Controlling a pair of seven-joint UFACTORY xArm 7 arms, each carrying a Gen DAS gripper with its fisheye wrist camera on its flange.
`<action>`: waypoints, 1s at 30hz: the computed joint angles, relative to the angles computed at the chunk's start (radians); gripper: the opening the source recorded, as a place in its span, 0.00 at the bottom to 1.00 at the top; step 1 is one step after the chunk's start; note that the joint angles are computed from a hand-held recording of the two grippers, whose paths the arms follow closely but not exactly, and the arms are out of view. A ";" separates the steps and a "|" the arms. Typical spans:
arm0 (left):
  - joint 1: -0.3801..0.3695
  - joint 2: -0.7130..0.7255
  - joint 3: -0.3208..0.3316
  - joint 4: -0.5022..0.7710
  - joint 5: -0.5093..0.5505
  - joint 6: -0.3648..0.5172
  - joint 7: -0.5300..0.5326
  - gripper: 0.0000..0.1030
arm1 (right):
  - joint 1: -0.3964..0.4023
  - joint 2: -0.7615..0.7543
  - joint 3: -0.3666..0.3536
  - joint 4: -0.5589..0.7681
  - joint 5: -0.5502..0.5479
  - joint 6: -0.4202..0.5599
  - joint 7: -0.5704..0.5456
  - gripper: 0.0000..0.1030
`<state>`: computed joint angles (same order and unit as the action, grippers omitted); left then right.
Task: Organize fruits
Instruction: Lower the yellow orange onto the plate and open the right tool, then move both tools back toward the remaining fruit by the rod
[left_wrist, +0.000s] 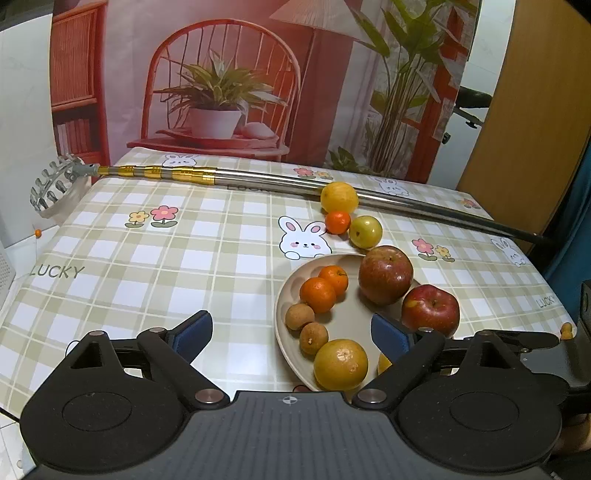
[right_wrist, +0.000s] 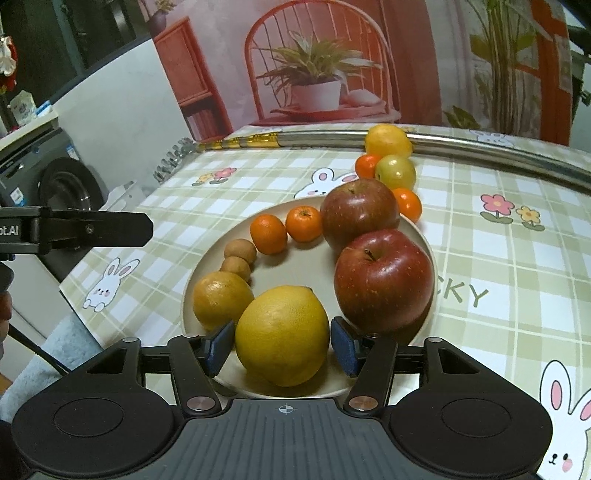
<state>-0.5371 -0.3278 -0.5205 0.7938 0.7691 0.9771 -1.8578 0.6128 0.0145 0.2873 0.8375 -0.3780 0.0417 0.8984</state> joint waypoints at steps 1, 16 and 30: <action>0.000 0.000 0.000 0.000 0.000 0.000 0.000 0.92 | 0.000 -0.002 -0.004 0.000 -0.034 -0.006 0.027 0.55; -0.005 0.006 -0.001 0.002 -0.003 0.005 -0.017 0.92 | -0.084 -0.045 0.014 0.083 -0.868 0.020 0.754 0.58; -0.012 0.015 0.007 -0.005 -0.004 -0.009 -0.029 0.92 | -0.097 -0.063 0.020 0.095 -1.030 0.046 0.933 0.58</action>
